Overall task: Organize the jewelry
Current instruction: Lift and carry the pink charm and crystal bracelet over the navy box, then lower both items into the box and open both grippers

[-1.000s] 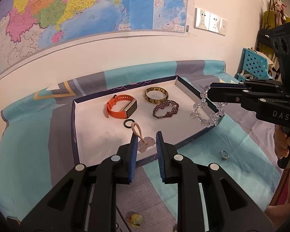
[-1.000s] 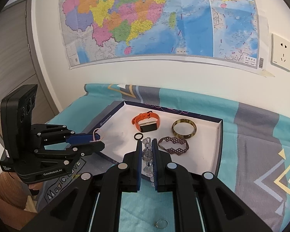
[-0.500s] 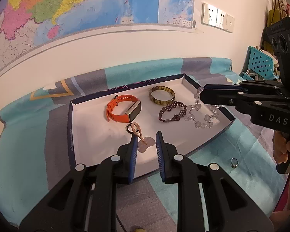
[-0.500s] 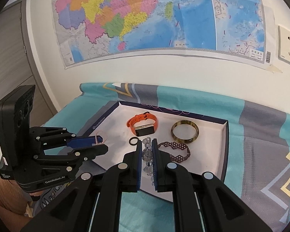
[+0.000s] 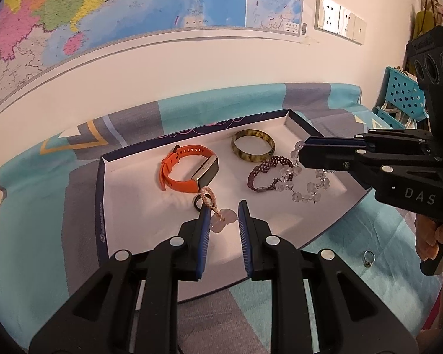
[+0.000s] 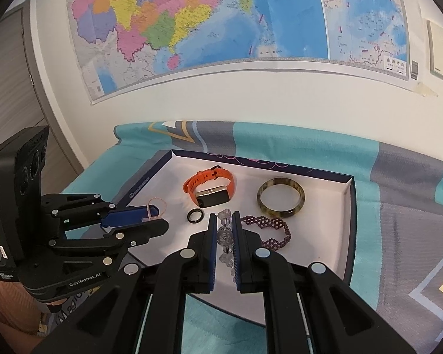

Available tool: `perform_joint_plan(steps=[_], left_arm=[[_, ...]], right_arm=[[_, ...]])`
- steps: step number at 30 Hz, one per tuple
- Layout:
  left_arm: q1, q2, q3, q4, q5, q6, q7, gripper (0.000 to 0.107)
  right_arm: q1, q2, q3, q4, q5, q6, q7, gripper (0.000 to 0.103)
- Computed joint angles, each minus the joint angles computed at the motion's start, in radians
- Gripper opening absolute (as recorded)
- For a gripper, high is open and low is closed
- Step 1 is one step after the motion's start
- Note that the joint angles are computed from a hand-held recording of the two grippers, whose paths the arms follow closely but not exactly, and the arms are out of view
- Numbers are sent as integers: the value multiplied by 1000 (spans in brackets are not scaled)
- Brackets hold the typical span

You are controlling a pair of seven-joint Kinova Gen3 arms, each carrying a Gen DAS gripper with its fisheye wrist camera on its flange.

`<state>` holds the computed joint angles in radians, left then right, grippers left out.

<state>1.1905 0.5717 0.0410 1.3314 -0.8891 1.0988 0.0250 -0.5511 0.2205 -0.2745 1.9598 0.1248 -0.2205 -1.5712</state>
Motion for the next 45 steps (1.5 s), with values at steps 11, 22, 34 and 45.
perform_joint_plan(steps=[11, 22, 34, 45], left_arm=[[-32, 18, -4, -20, 42, -23, -31, 20], [-48, 37, -15, -35, 91, -34, -63, 20], [-68, 53, -23, -46, 143, -50, -96, 20], [-65, 53, -36, -37, 150, -59, -79, 32]], right_arm=[[36, 32, -37, -34, 36, 21, -42, 8], [66, 58, -70, -70, 65, 55, -73, 8], [42, 84, -37, -106, 30, 79, -66, 8], [-87, 96, 112, -121, -96, 89, 6, 8]])
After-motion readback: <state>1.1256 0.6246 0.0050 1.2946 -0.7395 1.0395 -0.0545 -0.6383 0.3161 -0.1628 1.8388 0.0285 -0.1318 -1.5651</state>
